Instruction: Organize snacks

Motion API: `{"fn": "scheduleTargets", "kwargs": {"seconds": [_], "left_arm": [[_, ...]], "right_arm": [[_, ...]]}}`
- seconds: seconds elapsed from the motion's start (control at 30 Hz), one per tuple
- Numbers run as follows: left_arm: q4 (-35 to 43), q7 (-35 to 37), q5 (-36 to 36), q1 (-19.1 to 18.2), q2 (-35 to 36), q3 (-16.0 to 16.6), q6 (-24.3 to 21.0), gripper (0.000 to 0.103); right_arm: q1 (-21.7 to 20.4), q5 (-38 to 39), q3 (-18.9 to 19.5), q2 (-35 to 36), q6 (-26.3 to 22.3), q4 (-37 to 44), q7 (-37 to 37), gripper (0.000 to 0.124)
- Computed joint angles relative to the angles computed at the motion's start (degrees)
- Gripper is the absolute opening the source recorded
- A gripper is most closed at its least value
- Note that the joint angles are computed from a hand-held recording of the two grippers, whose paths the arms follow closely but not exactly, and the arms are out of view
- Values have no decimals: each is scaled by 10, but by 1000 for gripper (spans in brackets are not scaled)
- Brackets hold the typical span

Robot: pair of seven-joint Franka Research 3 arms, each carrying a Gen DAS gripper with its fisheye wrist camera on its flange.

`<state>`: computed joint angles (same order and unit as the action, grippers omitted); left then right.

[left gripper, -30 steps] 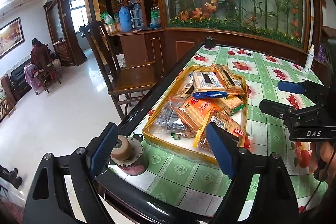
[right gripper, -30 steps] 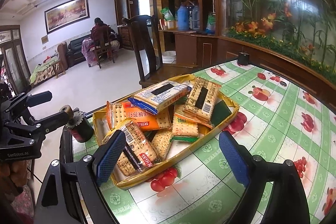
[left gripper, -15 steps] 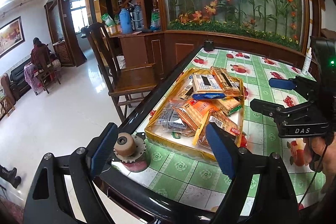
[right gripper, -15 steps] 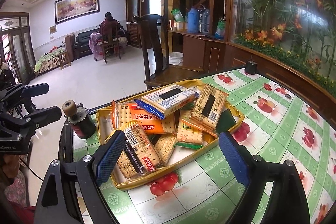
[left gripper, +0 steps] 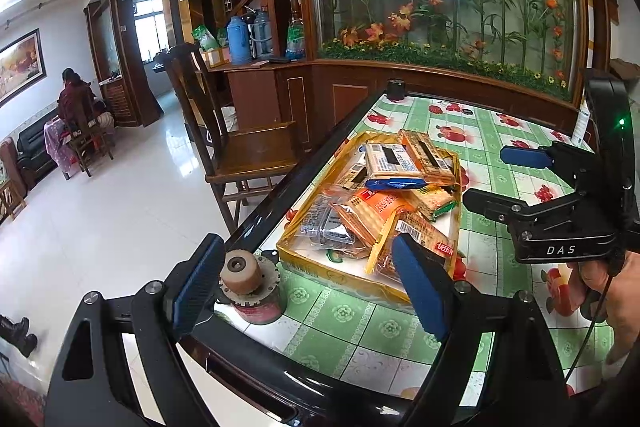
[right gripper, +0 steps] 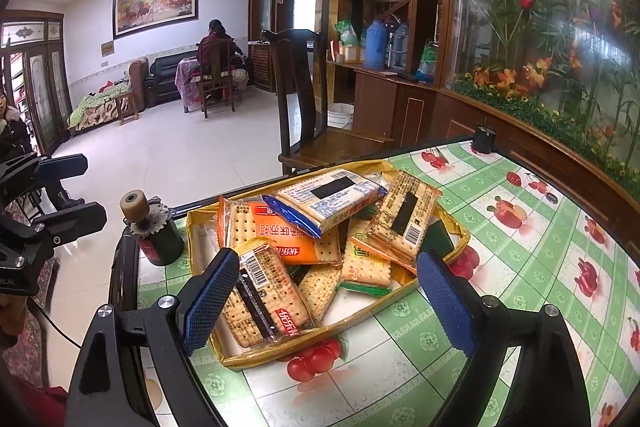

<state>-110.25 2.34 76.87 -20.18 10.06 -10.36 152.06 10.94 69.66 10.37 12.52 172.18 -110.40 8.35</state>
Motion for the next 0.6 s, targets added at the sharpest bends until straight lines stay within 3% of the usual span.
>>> {"fn": "scheduleTargets", "kwargs": {"seconds": [0.6], "left_arm": [[-2,-1,13,8,-7,-2,28,86]], "right_arm": [[-1,-1,5,2,-4,5,-13,92]]}}
